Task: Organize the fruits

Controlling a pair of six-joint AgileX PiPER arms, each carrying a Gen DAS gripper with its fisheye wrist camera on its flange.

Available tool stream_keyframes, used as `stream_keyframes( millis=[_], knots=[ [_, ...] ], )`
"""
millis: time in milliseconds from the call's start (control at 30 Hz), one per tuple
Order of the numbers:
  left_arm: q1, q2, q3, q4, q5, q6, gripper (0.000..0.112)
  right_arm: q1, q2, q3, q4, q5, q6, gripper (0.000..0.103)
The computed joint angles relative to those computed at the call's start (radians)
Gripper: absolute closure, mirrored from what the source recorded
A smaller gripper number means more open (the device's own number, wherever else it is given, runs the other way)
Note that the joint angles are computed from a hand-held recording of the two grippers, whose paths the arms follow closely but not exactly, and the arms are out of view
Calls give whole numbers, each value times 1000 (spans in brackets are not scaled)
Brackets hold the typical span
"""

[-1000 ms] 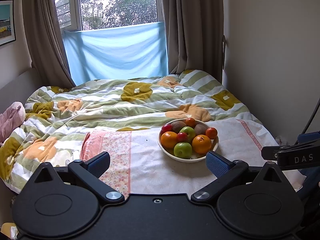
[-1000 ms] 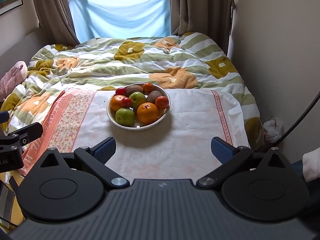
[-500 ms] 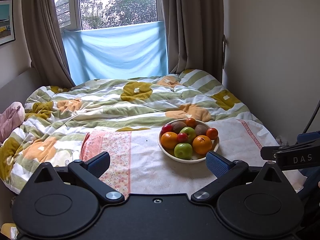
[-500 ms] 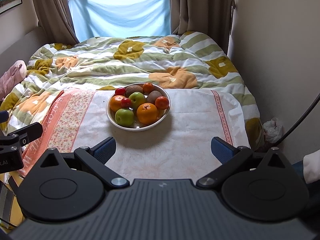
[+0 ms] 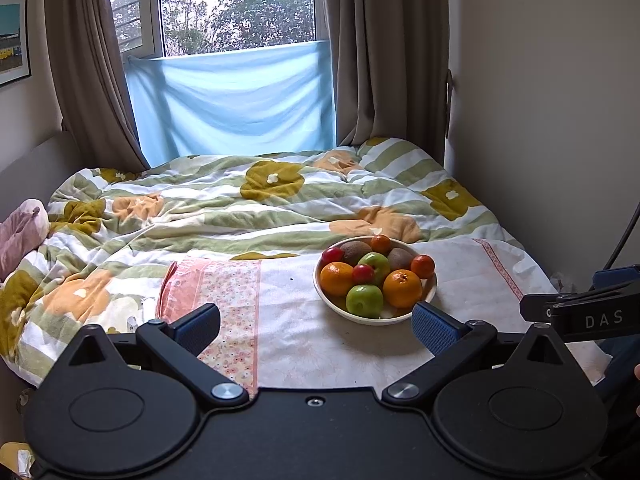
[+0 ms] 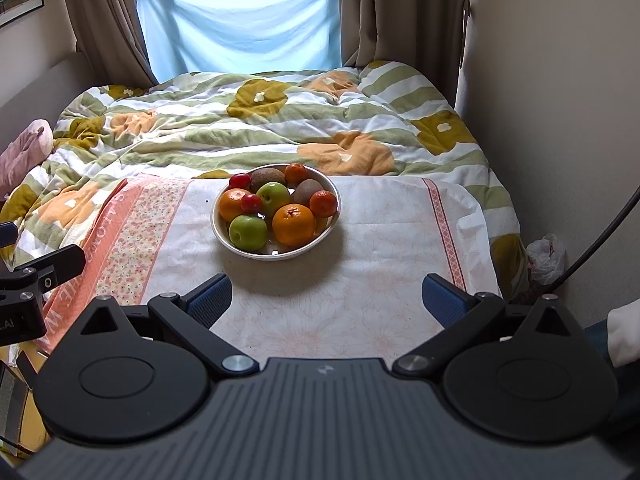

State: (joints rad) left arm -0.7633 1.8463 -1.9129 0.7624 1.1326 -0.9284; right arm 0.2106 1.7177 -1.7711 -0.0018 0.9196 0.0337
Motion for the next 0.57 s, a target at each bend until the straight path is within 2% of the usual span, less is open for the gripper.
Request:
stream_keyframes(
  millis=[300,567],
  knots=[
    [-17,-1,16,53,-14,-14,9,0,2,-1,1,0,-2,0],
    [3,3,21,38,-44,-10,9,-3,2,-1,3,0,-4,0]
  ],
)
